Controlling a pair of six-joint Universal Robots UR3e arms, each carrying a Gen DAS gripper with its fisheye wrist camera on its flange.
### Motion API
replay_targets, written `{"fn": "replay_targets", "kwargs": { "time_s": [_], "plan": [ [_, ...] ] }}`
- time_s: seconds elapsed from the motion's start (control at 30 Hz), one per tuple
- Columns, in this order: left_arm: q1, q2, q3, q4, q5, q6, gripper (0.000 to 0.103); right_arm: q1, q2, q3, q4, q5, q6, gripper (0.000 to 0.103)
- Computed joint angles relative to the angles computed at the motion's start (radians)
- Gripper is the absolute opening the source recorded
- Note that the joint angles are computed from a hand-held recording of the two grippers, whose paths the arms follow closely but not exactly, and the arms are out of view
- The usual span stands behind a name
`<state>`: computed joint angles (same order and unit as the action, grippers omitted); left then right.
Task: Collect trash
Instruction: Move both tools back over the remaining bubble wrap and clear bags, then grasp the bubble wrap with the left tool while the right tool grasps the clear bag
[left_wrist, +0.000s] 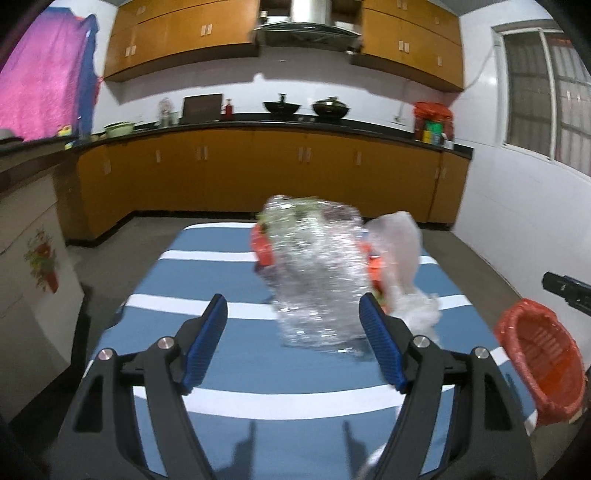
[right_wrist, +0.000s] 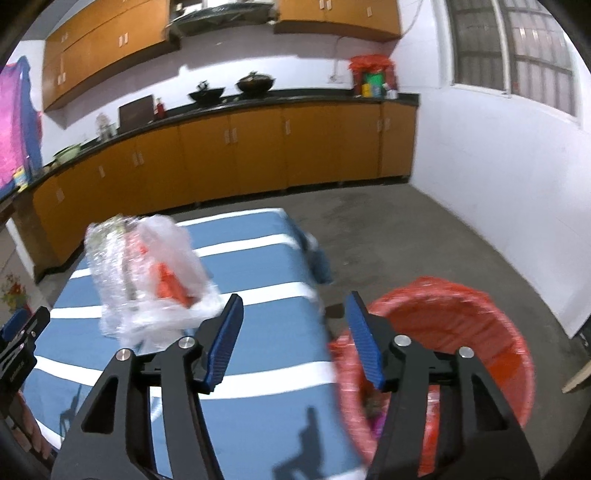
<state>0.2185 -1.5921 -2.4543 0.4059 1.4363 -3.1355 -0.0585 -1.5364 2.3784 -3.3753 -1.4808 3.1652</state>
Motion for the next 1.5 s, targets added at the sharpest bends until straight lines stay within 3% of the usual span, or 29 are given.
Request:
{"fn": "replay_targets", "kwargs": {
  "time_s": [0.37,0.7,0.87,1.07,1.27,1.3,1.37,1.4,1.5],
  "plan": [
    [0.2,0.077,-0.137,0.013,-0.127,0.053,0.073,0.229,0.27,-0.312,0.124,-0.073,0.108,0.054],
    [0.254,0.101,-0.186,0.007,-0.179,0.079,0.073,0.265,0.402,-0.476,0.254,-0.077,0.23,0.054],
    [0.256,0.1,-0.189,0.011,-0.18,0.079,0.073,0.264,0.411,-0.46,0.278,-0.075,0.187,0.04],
    [0.254,0.1,-0.196,0.01,-0.182,0.08,0.073,0.217,0.364,-0.39,0.274,-0.049,0.177,0.039],
    [0.227,0.081,-0.18,0.008,-0.169,0.072,0.073,0.148,0.344,-0.346,0.305,0.05,0.167,0.039],
    [0.219,0.078,-0.177,0.009,-0.164,0.071,0.073,0.145,0.339,-0.34,0.309,0.059,0.167,0.037],
    [0.205,0.072,-0.172,0.012,-0.155,0.07,0.073,0.134,0.334,-0.327,0.308,0.088,0.152,0.024],
    [0.203,0.065,-0.17,0.018,-0.154,0.073,0.073,0.136,0.334,-0.328,0.316,0.087,0.14,0.011],
    [0.188,0.057,-0.161,0.019,-0.143,0.072,0.073,0.144,0.332,-0.31,0.296,0.078,0.119,0.004]
  ]
}}
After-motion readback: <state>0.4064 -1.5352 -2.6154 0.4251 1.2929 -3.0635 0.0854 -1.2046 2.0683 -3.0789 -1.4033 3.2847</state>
